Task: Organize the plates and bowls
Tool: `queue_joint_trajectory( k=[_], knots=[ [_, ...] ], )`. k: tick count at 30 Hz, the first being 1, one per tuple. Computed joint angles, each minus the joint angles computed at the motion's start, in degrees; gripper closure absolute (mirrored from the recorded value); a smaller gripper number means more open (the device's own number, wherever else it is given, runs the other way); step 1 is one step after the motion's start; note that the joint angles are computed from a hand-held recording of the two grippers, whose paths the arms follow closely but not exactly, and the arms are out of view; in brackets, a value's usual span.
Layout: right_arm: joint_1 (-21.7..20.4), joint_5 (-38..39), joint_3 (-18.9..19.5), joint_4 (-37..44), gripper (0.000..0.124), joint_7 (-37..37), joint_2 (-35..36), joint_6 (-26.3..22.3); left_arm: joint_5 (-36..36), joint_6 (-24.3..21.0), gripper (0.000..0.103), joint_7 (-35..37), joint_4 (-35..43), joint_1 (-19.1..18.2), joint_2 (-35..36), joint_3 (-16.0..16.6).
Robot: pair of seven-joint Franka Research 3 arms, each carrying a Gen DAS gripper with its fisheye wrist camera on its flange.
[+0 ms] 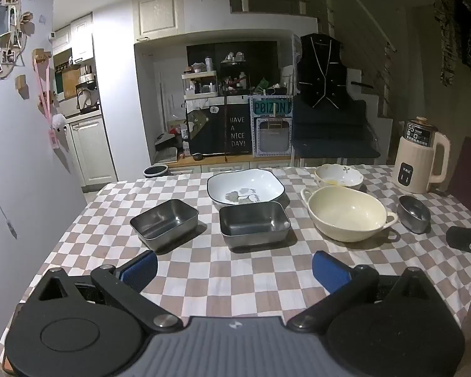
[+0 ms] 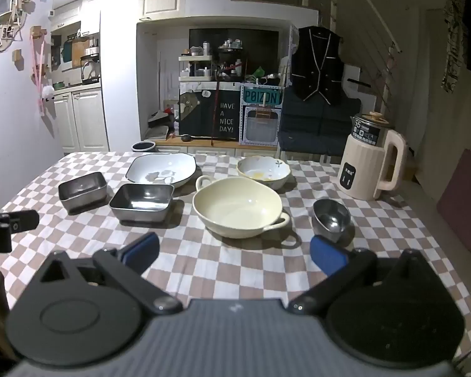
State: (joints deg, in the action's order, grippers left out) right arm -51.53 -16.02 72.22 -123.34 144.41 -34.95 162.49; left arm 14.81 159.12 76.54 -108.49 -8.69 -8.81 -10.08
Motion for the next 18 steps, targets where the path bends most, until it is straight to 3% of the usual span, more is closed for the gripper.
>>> queue_joint_trajectory(
  k=[18],
  knots=[
    [0.22,-0.63,-0.13,0.15,0.021,0.09,0.58,-0.05,-2.03,-0.66,0.0,0.96,0.2,-0.55,0.22,0.3]
  ],
)
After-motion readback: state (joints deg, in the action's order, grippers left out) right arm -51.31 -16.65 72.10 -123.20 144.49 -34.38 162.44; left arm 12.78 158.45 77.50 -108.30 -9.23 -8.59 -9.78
